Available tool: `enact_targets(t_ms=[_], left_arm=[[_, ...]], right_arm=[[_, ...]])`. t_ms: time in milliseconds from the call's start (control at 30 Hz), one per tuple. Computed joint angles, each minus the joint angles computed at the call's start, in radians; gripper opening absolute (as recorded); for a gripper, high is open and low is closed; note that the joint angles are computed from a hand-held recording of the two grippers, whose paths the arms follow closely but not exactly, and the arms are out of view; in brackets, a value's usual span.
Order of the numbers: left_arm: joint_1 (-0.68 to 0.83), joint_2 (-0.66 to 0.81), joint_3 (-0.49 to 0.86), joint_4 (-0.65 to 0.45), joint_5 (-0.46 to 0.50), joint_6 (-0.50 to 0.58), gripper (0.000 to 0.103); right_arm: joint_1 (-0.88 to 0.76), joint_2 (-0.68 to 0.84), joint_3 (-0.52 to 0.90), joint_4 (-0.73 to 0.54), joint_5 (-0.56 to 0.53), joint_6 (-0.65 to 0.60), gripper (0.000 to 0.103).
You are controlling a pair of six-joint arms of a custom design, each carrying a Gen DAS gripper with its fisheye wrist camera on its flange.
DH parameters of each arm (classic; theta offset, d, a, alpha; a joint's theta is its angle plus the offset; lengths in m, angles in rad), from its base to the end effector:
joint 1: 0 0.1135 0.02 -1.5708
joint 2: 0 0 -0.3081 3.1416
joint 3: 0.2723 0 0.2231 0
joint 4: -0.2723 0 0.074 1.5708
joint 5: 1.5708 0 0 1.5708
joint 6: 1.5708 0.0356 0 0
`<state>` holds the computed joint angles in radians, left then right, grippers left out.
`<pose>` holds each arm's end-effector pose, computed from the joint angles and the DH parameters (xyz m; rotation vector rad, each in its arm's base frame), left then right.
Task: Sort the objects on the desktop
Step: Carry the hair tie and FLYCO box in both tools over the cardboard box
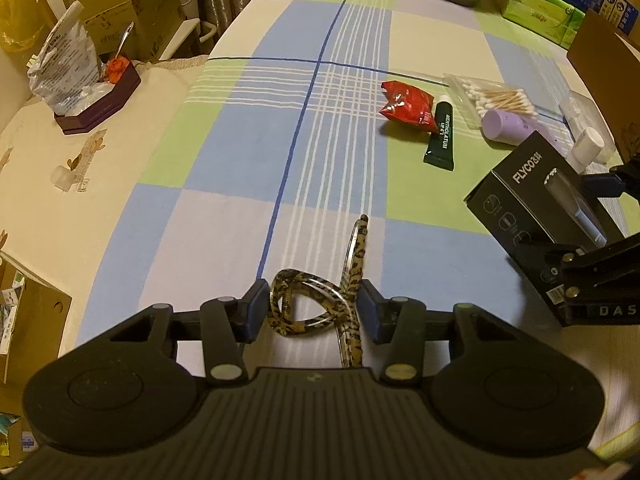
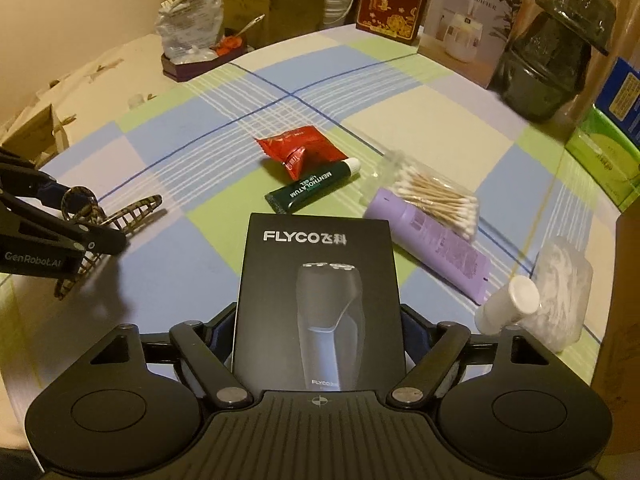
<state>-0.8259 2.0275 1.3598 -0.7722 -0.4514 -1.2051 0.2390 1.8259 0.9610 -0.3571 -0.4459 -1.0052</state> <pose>0.2660 -0.2656 0.1990 -0.5457 2.6293 0.1755 0.3064 0.0905 0.1873 -1.6185 2.0768 0.3800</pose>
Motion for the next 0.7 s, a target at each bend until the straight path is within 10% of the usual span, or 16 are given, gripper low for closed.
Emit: enact_targets(t_ms=[700], left_arm=[[-0.047, -0.038, 0.081, 0.009, -0.023, 0.076, 0.037]], right_arm=[[-0.245, 0.011, 0.23, -0.351, -0.132, 0.007, 0.076]])
